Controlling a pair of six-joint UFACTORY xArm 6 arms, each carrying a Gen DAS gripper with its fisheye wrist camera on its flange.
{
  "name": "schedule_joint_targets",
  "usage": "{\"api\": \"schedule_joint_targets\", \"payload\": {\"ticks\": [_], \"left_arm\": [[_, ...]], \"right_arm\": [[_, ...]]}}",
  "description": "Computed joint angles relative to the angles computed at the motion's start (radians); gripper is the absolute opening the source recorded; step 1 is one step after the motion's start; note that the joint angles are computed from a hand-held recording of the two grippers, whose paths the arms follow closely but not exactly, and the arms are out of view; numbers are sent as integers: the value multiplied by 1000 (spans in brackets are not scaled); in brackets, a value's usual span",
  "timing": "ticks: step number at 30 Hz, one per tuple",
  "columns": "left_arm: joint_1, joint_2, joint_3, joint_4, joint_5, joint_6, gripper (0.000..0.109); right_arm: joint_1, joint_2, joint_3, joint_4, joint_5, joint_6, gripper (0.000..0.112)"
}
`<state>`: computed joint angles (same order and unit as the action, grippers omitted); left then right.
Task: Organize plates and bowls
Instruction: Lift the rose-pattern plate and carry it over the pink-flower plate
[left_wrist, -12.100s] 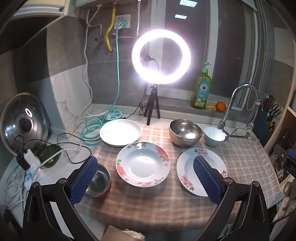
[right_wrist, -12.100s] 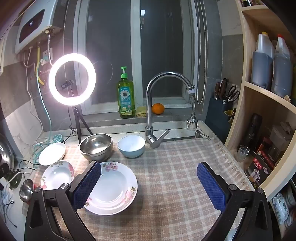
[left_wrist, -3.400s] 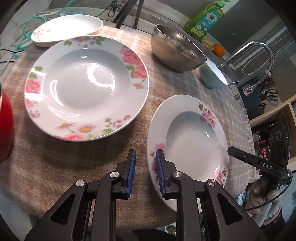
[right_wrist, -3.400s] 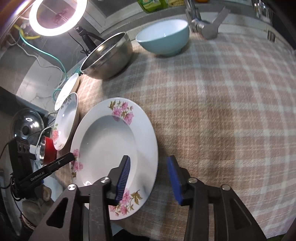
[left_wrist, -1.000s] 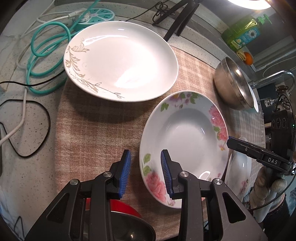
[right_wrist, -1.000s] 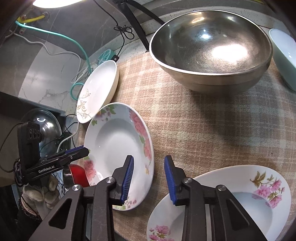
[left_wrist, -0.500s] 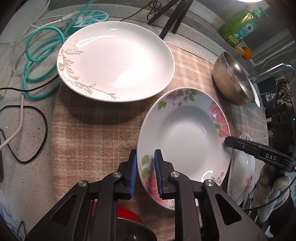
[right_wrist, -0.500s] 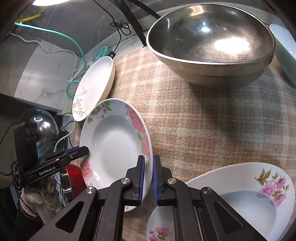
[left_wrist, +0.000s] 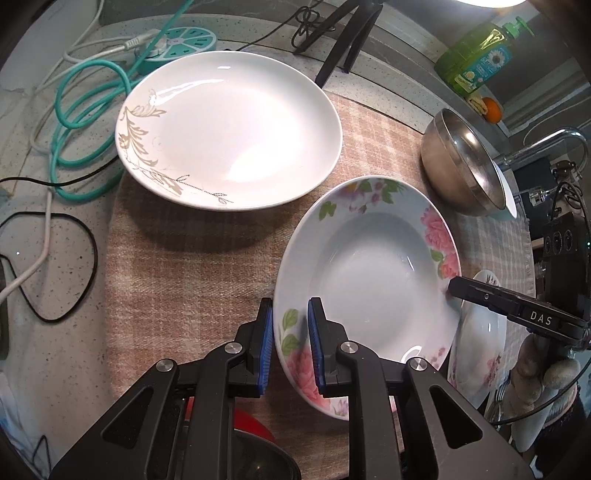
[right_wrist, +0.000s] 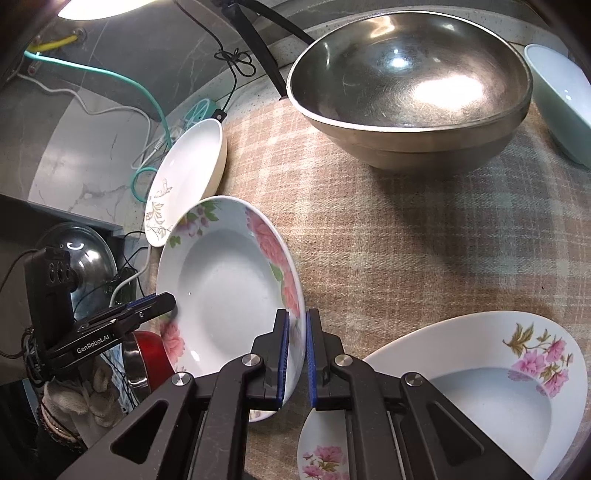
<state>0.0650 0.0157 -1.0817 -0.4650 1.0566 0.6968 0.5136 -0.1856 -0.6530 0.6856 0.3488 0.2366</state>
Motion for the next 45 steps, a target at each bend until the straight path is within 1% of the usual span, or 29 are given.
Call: {"api": "schedule_joint_targets", "payload": {"ticks": [3,10,17,21,25,33,38,41,45], "left_arm": [[-3,-1,0,1,-6,-9,16],[-1,-20,-6,-16,11,-8,16],[-6,-67,14,-35,30,-4,16],[-24,-106,43,-44,25,-5,16],[-45,-147,78,-58,25,-10,16],[-115,-236,165,-77,16,-28,16],[-165,-290,224,-90,10,-37,16],[-193,-310,253,-96,7,-43,16],[-236,-331,282,-99,-2,-56,16]], "right_arm": [[-2,-7,2,9,-2,-1,8],[-3,-54,31,32,-12,8,8],[-4,-114,64,4,-10,42,8],[-10,-175,103,-15,-2,60,8],[-23,-256,157,-50,12,89,8],[-67,-443,274,-141,66,170,8],[-108,-581,360,-188,124,222,8],[-132,-683,420,-231,169,273,8],[-158,-782,479,-261,217,315,8]]}}
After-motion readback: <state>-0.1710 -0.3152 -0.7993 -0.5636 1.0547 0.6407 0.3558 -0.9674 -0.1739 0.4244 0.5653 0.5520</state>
